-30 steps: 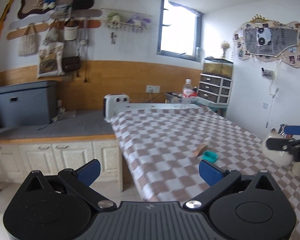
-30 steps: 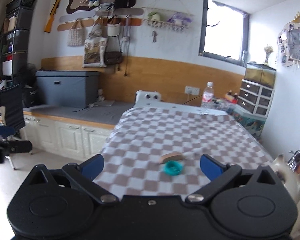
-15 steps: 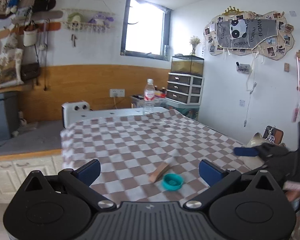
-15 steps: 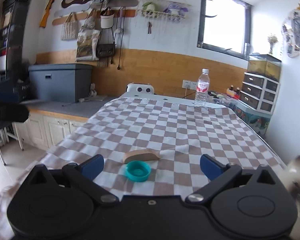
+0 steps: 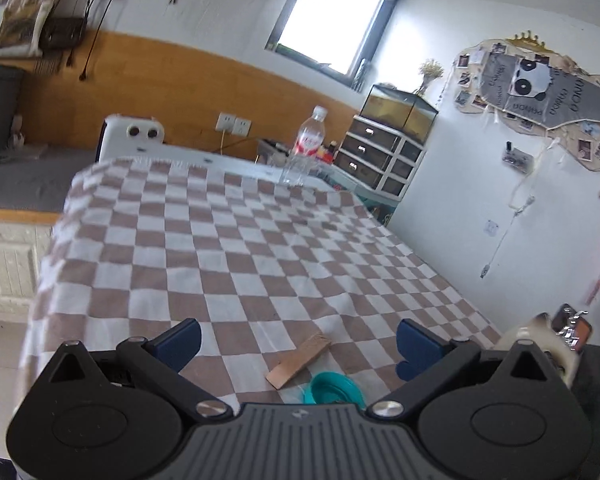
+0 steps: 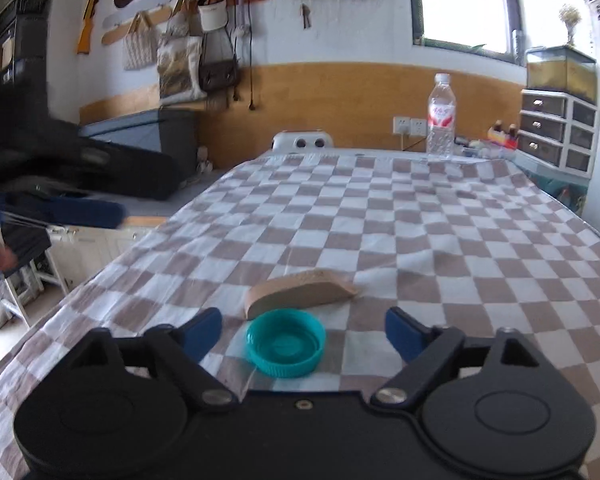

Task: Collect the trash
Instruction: 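Grasp the wooden stick with the left tool while the right tool grasps the teal bottle cap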

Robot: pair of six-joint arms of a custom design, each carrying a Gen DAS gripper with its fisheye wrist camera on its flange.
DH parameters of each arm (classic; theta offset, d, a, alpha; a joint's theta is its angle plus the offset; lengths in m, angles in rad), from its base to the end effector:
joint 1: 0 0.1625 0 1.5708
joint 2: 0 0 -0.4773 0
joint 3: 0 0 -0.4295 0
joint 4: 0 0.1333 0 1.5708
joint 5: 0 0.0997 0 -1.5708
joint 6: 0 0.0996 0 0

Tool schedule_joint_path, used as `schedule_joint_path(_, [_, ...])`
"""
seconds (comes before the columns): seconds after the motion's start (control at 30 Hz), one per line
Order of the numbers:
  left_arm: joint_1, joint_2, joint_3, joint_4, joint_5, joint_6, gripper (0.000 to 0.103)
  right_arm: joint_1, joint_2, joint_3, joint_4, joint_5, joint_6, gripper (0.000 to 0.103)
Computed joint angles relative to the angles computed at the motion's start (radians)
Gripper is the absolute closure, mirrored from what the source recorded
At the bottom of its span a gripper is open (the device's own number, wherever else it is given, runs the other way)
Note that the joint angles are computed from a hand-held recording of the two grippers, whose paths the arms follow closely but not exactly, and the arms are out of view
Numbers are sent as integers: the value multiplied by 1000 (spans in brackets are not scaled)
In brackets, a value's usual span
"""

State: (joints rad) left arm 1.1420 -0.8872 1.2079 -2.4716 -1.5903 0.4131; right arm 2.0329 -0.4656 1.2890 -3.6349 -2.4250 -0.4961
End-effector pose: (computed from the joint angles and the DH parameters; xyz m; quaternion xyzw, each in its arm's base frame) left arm -0.2327 -0.8250 0.3685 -0.3941 -0.8734 0.2859 0.0116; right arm 0.4144 -0.7015 0.1349 0.1277 -0.7682 0.5233 0.3460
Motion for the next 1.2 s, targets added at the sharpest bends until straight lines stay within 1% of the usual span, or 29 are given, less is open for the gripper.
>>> schedule_joint_path(0.07, [1, 22, -13, 13, 8, 31, 10, -1, -5, 5, 20, 8, 11, 16])
schedule_joint_path(0.1, [0, 31, -19, 22, 19, 50, 16, -1, -6, 4, 36, 7, 17, 17])
schedule_joint_path(0.13, [-2, 37, -19, 27, 30, 69, 21, -1, -4, -1, 50, 1, 19, 21])
schedule_joint_path(0.17, [-4, 43, -21, 34, 36, 90, 23, 0, -3, -7, 69, -8, 23, 25])
schedule_joint_path(0.23, [-3, 51, -25, 50, 36, 131, 28, 2, 4, -19, 96, -30, 23, 41])
schedule_joint_path(0.3, [-3, 57, -26, 54, 34, 161, 33, 4, 9, -28, 105, -40, 14, 46])
schedule_joint_path(0.37, [-6, 63, -30, 60, 33, 187, 39, 4, 8, -27, 107, -37, 10, 47])
schedule_joint_path(0.4, [-9, 66, -31, 61, 37, 195, 41, 5, 10, -27, 104, -35, 3, 49])
schedule_joint_path(0.57, [-23, 79, -31, 74, 86, 215, 48, 6, 6, -8, 66, 8, -49, 61])
schedule_joint_path(0.63, [-28, 88, -34, 65, 115, 222, 51, 6, -7, 12, 72, 24, -28, 74])
schedule_joint_path(0.67, [-31, 93, -38, 63, 130, 221, 53, 5, -17, 25, 89, 28, -4, 77])
schedule_joint_path(0.7, [-33, 97, -43, 62, 143, 217, 56, 5, -27, 35, 110, 29, 20, 83])
schedule_joint_path(0.73, [-33, 101, -46, 61, 150, 210, 61, 4, -34, 43, 126, 27, 35, 84])
schedule_joint_path(0.77, [-35, 104, -48, 59, 157, 201, 64, 5, -40, 51, 131, 29, 42, 85])
schedule_joint_path(0.8, [-36, 107, -53, 67, 166, 198, 73, 4, -46, 60, 128, 39, 47, 86])
schedule_joint_path(0.9, [-40, 104, -36, 39, 178, 221, 74, 0, -56, 78, 115, 57, 61, 86])
schedule_joint_path(0.97, [-38, 101, -32, 34, 171, 205, 78, -1, -62, 90, 108, 67, 70, 86])
schedule_joint_path(1.0, [-36, 99, -29, 31, 166, 194, 85, -2, -65, 94, 105, 69, 73, 86])
schedule_joint_path(1.03, [-35, 95, -25, 27, 163, 179, 88, -3, -67, 98, 101, 69, 77, 86])
schedule_joint_path(1.07, [-35, 90, -20, 30, 160, 166, 88, -3, -70, 103, 93, 71, 80, 85])
schedule_joint_path(1.1, [-35, 86, -18, 37, 161, 161, 88, -4, -72, 108, 83, 74, 80, 83])
schedule_joint_path(1.13, [-36, 82, -15, 43, 163, 164, 88, -4, -75, 114, 70, 79, 74, 76])
schedule_joint_path(1.17, [-38, 77, -10, 46, 164, 169, 88, -4, -77, 120, 60, 83, 67, 72])
schedule_joint_path(1.2, [-38, 73, -6, 51, 162, 170, 88, -3, -82, 128, 59, 88, 59, 62])
